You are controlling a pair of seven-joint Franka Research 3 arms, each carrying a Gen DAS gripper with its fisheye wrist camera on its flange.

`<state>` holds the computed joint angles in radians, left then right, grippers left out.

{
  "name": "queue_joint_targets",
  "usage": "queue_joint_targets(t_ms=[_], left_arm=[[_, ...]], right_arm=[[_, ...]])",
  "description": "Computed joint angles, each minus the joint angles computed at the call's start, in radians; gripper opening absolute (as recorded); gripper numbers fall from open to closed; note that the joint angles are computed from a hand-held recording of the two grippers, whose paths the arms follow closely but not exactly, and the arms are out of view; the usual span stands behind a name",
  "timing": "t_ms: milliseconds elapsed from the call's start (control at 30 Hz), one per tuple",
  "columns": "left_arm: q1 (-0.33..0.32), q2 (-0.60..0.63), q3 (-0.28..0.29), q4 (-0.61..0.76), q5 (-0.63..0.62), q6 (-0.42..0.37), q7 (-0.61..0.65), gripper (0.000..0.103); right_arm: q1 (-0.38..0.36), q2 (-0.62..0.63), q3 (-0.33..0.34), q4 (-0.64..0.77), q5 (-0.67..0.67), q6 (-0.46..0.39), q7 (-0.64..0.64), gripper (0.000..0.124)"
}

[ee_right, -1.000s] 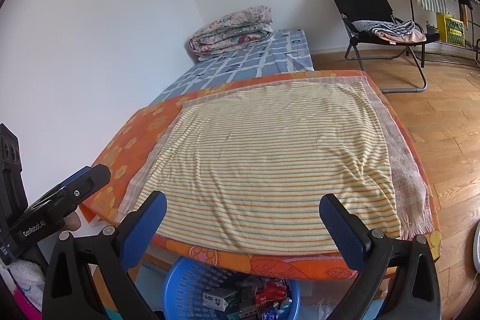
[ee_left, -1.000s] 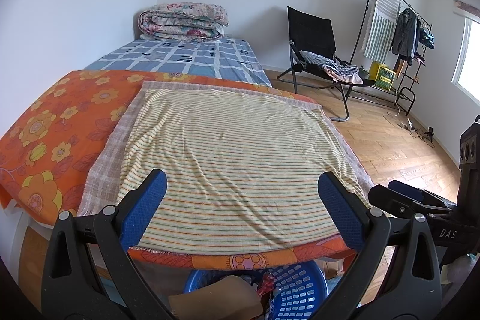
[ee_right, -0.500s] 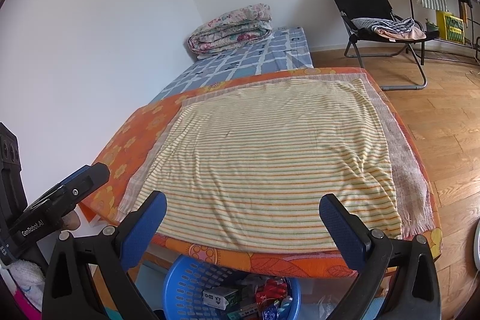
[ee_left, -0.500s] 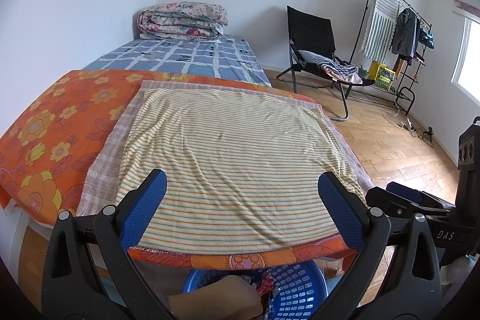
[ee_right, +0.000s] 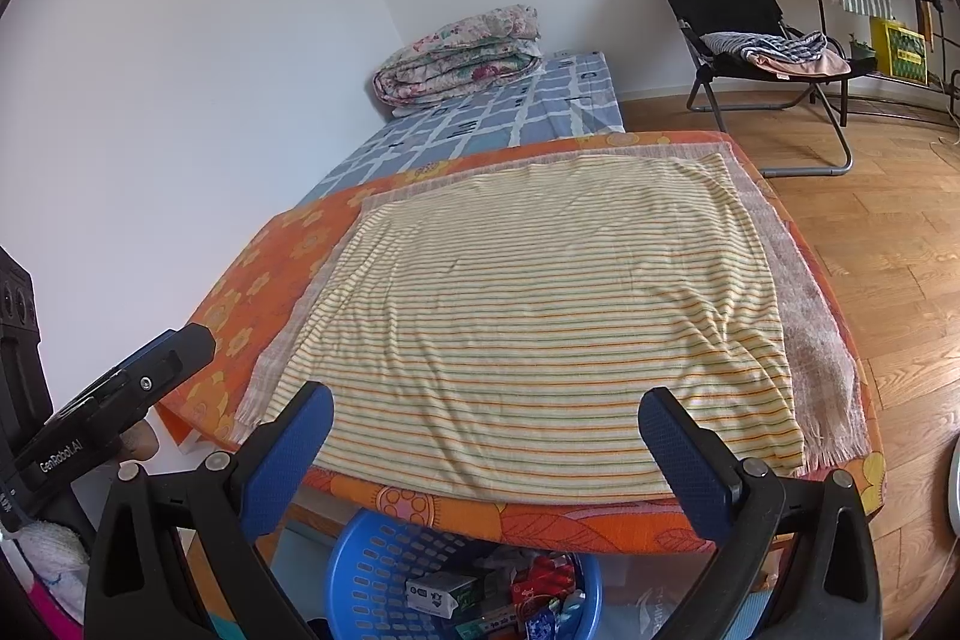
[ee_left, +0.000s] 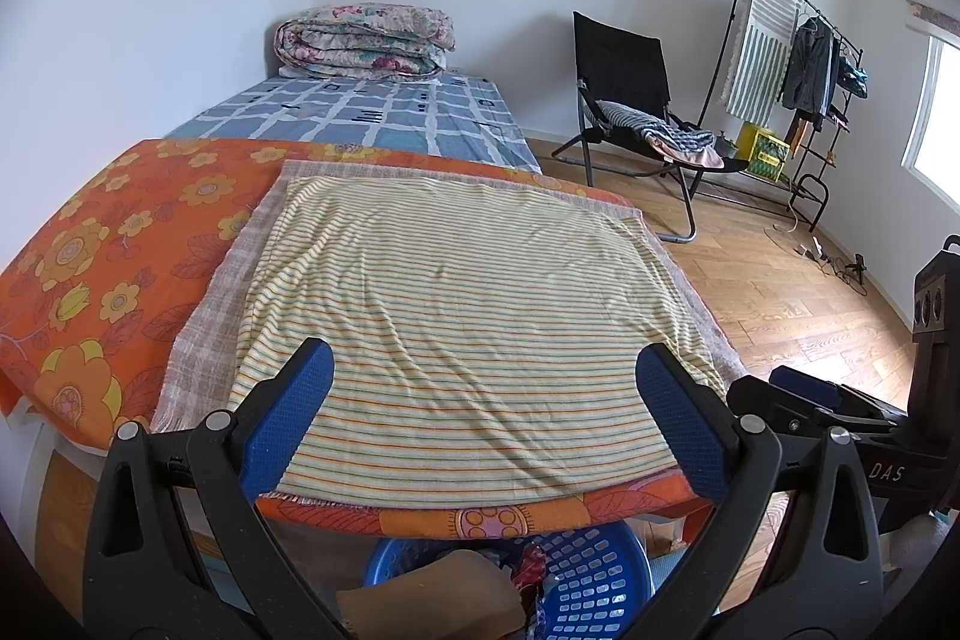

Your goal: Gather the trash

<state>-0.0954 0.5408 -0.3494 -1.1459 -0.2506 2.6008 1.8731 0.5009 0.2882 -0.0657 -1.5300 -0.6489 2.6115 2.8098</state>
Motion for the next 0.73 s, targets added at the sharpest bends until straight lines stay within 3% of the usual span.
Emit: queue_joint_targets(t_ms=[433,733], left_arm=[[0.002,0.002,-0.001,0.005,0.001,-0.008,0.005,0.102],[-0.001,-0.052,0.006,-0.108,0.007,0.061,0.002,0.102]], right_arm=[[0.001,0.003,0.001,-0.002,0.007,-0.001,0.002,0.103],[0.0,-0.001,0.001,-0.01,0.014,-0.005,-0.001,0.103]])
